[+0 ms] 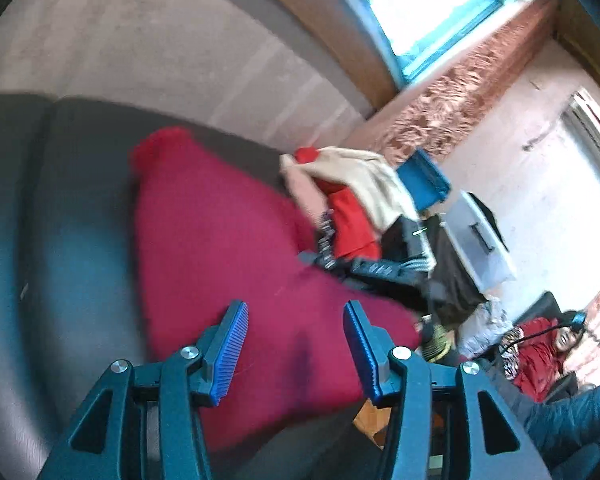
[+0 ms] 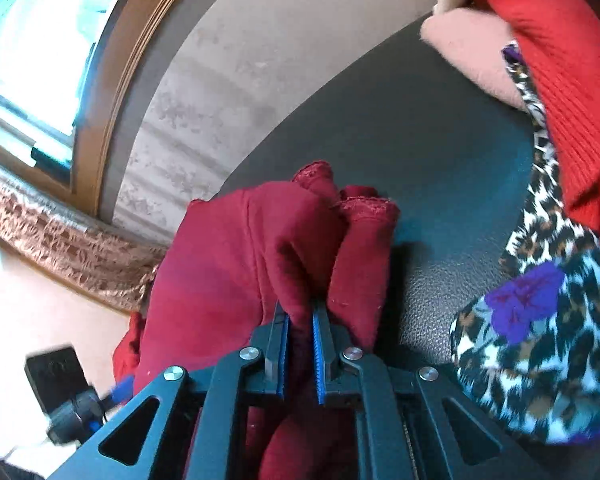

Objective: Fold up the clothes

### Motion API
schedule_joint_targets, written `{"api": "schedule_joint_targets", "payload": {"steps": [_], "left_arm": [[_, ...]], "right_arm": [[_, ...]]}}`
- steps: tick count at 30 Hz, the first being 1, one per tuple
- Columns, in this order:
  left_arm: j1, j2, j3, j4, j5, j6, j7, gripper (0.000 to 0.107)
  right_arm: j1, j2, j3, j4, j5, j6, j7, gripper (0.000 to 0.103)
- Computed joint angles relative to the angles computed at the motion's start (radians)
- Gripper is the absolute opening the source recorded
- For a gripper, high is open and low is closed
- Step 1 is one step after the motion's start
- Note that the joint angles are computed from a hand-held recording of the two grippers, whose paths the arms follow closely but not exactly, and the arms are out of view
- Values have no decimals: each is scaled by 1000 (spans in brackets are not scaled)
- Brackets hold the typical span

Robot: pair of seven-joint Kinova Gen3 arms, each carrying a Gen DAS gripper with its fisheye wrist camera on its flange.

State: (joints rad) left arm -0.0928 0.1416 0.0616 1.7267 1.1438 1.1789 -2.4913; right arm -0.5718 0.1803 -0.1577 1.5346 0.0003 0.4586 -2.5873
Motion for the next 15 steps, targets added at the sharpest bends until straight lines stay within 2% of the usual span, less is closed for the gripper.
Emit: {"api": "schedule_joint_targets", "payload": {"steps": [2,5,7,9,10,11,13,15], "left_arm": [[74,49,-28,-90,-28,3,32,50],[213,145,-83,-229,-142,-12,148,50],[306,184,-142,-289,-223,-4,201,47],[354,197,-161,-327,-290,-3,247,47],[351,199,-153,-334,-299,1,266,47],[333,203,-130,-341,-308,6,280,47],[305,210,-100,-346,-307,13,283,47],[298,215,-92,-351,-301,16,290,47]], "right_arm": [[93,4,-76,9,-75,-19,81,9],[227,11,-193,36,-191,-65,203,9],[255,-3,-213,62,-262,-86,280,13],[209,-31,-163,61,-274,-64,303,24],[167,-50,-117,64,-288,-55,321,39],[128,-76,-77,75,-304,-52,342,60],[92,-130,-50,94,-319,-44,375,80],[113,-171,-85,90,-378,0,457,81]]}}
